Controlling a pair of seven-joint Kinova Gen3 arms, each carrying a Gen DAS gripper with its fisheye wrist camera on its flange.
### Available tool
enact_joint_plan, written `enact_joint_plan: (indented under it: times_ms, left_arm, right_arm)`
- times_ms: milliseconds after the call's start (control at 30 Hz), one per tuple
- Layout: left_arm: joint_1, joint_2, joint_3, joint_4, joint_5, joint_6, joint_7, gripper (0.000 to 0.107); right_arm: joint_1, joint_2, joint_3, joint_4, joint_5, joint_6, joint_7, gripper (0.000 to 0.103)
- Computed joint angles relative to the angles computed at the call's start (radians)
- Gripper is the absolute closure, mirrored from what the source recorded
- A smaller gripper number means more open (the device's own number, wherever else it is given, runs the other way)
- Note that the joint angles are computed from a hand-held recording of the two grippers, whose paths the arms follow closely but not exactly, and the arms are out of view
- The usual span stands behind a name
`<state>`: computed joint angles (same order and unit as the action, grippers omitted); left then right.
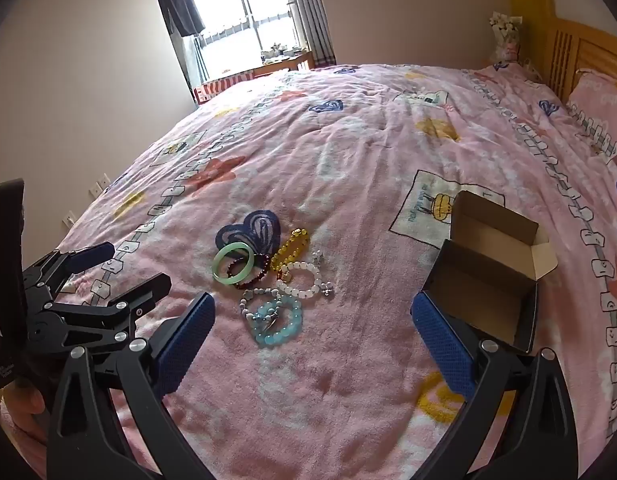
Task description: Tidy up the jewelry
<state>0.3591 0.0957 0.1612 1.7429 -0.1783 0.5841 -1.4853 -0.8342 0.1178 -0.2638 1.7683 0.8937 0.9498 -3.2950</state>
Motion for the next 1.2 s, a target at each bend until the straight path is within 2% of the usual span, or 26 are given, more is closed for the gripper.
enact_joint_plan:
  times_ms: [267,600,1200]
  left_arm:
    - [0.016,0.005,-0.004,-0.001,-0.022,-0.006,0.026,0.01]
    - [-0.015,-0.021,0.001,0.012,0.029,-0.018,-0.022,0.01]
    - [-0.02,-0.025,0.004,0.008,0.034,-0.014,-0.033,0.01]
  right_arm:
    - [-0.001,0.002,0.0,-0.002,-0.002,0.003,0.0,0.006]
    - [0.001,-0.005,0.002,0.006,-0.011,-0.005,0.009,0.006]
    - [-0.002,0.005,0.003,-0.001,-0.01,-0.003,0.01,0.006]
